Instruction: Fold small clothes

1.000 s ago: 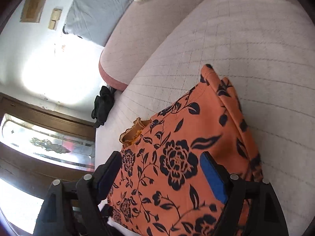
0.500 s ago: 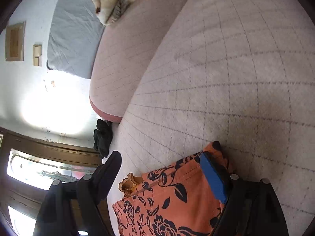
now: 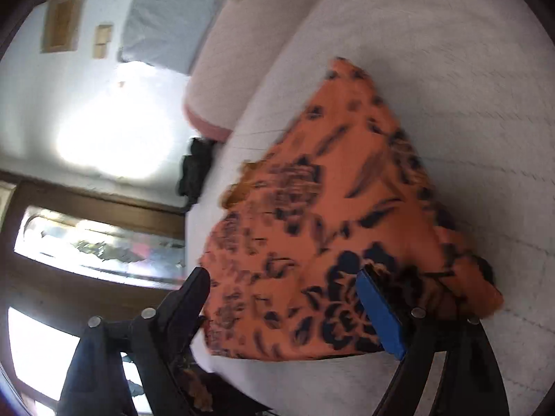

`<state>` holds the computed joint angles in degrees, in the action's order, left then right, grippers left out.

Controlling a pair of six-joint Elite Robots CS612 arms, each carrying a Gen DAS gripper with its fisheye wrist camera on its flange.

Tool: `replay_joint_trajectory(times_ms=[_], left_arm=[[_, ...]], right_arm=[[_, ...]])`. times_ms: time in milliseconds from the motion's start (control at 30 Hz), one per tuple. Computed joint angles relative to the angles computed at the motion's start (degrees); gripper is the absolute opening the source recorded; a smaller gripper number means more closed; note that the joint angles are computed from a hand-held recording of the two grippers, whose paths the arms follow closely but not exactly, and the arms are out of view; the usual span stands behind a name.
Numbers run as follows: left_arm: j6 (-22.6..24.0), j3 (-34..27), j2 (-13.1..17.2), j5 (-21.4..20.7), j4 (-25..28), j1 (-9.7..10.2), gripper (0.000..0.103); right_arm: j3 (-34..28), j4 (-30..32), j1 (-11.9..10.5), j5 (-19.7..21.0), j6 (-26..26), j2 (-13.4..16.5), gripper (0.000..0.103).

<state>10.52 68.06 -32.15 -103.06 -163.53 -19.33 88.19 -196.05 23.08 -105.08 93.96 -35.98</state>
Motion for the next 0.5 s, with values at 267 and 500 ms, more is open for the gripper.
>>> replay_joint_trajectory(times_ms=[267, 500], left_arm=[[-2.25, 1.24, -0.92, 0.66, -1.05, -0.19, 0.072], [-2.05, 0.03, -0.19, -0.15, 0.11, -1.04, 0.072]], right_arm=[[-1.14, 3.9, 5.55, -14.75, 9.5, -0.64, 0.09], [0.8, 3.39, 5.55, -19.41, 20.73, 0.19, 0.09]])
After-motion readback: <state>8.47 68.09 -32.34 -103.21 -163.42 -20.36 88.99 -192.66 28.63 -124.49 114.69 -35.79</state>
